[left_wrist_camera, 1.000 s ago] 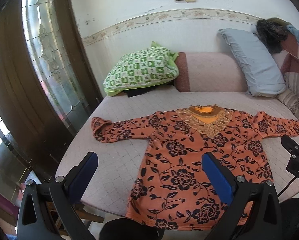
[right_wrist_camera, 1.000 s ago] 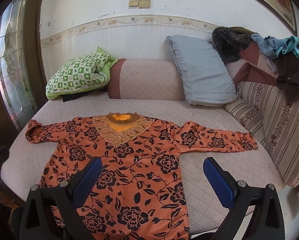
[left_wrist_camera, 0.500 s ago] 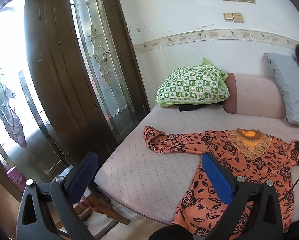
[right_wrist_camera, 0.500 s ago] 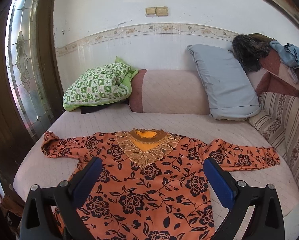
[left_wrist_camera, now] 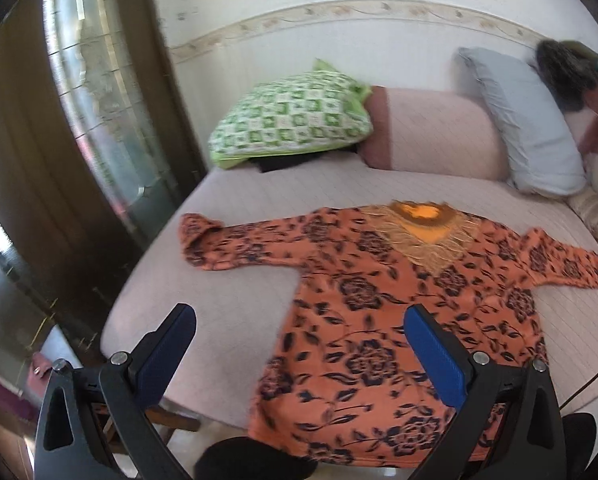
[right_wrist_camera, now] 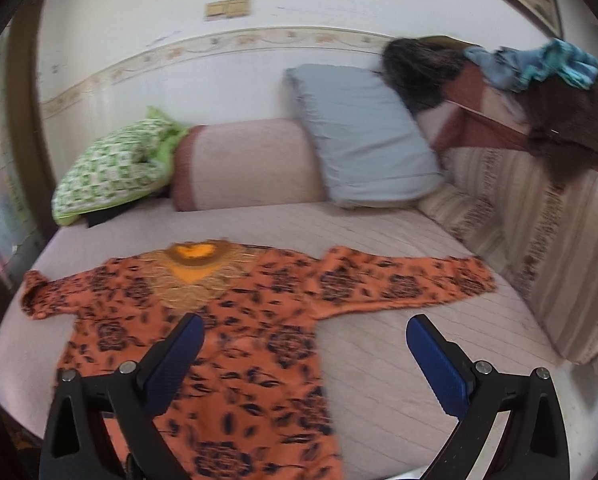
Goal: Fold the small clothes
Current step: 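Move the right gripper to a sleeve cuff and close on it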
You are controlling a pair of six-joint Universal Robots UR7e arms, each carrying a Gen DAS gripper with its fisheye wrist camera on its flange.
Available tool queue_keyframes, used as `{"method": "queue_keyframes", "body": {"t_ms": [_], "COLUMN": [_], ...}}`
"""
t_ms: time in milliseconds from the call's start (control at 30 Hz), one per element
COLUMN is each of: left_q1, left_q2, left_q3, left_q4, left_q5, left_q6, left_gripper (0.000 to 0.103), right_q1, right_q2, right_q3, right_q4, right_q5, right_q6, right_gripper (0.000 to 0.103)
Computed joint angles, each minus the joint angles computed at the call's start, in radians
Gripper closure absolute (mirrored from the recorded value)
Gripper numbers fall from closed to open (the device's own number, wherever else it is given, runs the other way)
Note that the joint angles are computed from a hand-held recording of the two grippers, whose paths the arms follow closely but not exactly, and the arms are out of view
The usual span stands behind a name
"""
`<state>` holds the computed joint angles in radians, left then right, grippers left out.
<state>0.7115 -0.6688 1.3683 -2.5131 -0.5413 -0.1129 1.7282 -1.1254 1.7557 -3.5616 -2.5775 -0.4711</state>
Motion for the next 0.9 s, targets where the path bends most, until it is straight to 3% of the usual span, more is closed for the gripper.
{"method": "queue_keyframes", "body": {"t_ms": [100,167,333,400,467,600,733,833,900], "left_q1": [-0.004,-0.007,-0.010,-0.012,-0.015,-0.022,-0.037,-0.050,-0.057], "left_q2": [0.074,0.124,0.243,0.286,0.325,0.389,0.428,0.414,0.393], "left_q3": [-0.073,-0.119,-0.260,-0.313,-0.362,-0.449,-0.514,-0.497,-0.455], "left_q4": [0.025,0.029,0.084,0.102,0.123,0.174,0.220,0.178,0.117], "left_q5": [-0.072,-0.097,-0.171,-0.195,-0.230,-0.306,-0.354,-0.395,-0.409], "left_q6": [0.051,0.091,0.136,0.150,0.161,0.192,0.206,0.204,0.213], "left_gripper": [0.000,0.000,0.000,0.000,0.000,0.000,0.000,0.000,0.000], "right_q1": [-0.054,-0.114,-0.311,-0.380,-0.417,-0.406,-0.320,-0.255,-0.236], "right_q2": [-0.095,-0.192,-0.415,-0.473,-0.504,-0.530,-0.541,-0.523,-0.515], "right_q3": [0.067,0.131,0.273,0.298,0.317,0.327,0.332,0.327,0.320], "right_q4": [0.001,0.071,0.217,0.280,0.290,0.307,0.279,0.228,0.242], "right_q5": [-0.004,0.026,0.239,0.294,0.297,0.220,0.146,0.065,0.043], "right_q6": [0.061,0.184,0.446,0.535,0.586,0.598,0.551,0.481,0.492], "right_gripper": [0.001,0.001,0.001,0.002,0.002,0.002,0.002,0.002,0.002]}}
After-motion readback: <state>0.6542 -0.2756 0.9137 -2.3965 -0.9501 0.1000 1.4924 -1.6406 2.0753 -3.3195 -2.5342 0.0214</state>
